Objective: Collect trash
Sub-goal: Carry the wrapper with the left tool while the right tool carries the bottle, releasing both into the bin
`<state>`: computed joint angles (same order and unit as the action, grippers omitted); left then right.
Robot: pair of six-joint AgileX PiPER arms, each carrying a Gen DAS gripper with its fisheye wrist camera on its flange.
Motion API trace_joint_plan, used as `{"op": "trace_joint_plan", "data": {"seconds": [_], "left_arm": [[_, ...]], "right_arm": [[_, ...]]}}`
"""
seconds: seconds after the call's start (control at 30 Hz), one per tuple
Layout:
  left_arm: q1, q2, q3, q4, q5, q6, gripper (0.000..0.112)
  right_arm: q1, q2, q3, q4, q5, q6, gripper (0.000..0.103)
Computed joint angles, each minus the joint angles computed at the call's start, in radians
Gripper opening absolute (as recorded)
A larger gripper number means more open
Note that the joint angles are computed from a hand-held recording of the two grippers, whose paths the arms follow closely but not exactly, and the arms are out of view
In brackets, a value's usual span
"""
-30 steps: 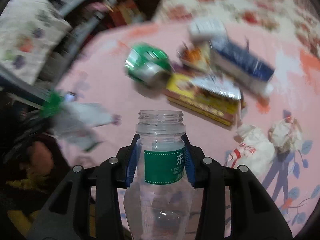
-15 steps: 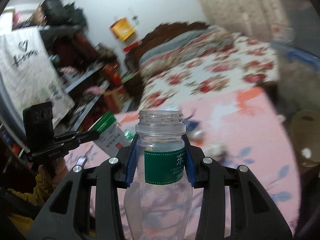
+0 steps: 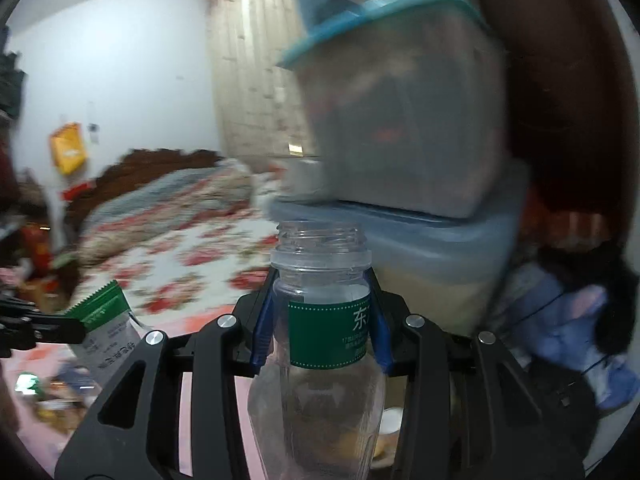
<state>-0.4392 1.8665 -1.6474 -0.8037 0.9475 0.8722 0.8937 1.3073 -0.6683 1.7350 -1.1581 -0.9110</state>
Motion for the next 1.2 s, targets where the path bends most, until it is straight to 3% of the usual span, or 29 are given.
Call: {"op": "trace_joint_plan", "data": {"seconds": [0.1, 0.23, 0.3, 0.33, 0.37, 0.4, 0.5, 0.7, 0.87, 0.93, 1.07, 1.2], "left_arm": [[-0.1, 0.194, -0.211, 0.085, 0.005, -0.141, 0.002], [-0.173, 0.402, -0.426, 0.179, 0.011, -0.263, 0.002], [-0.188, 0.468, -0.471, 0.178, -0.021, -0.288, 0.007], [-0.196, 0.495, -0.487, 0.177, -0.038, -0.294, 0.02], [-0.207, 0.521, -0.512, 0.192, -0.044, -0.313, 0.031], [-0.22, 0.54, -0.524, 0.216, -0.06, -0.34, 0.052], [-0.233, 0.531, -0.485, 0.256, -0.075, -0.364, 0.054], [-0.164, 0.238, -0.114, 0.121, -0.176, -0.194, 0.055], [-0.039, -0.128, 0.308, -0.042, -0.183, 0.031, 0.056], [0.054, -0.279, 0.491, -0.11, -0.159, 0.163, 0.056], [0.343, -0.458, 0.721, -0.167, 0.005, 0.385, 0.056], [0.74, -0.509, 0.809, -0.077, 0.127, 0.521, 0.056]], "right_arm": [[-0.219, -0.003, 0.095, -0.105, 0.189, 0.101, 0.043], [-0.408, 0.057, 0.142, -0.28, 0.364, 0.257, 0.043], [-0.464, 0.102, 0.179, -0.439, 0.434, 0.429, 0.047], [-0.46, 0.129, 0.185, -0.481, 0.431, 0.486, 0.054], [-0.459, 0.164, 0.188, -0.515, 0.417, 0.533, 0.071], [-0.454, 0.187, 0.185, -0.527, 0.396, 0.551, 0.075], [-0.414, 0.206, 0.194, -0.521, 0.357, 0.574, 0.075], [-0.161, 0.067, 0.259, -0.334, 0.219, 0.57, 0.075], [0.206, 0.046, 0.246, -0.196, 0.041, 0.708, 0.075], [0.321, 0.1, 0.212, -0.179, -0.006, 0.775, 0.075], [0.478, 0.284, 0.071, -0.186, -0.048, 0.873, 0.073], [0.495, 0.421, -0.112, -0.22, 0.029, 0.801, 0.065]]}}
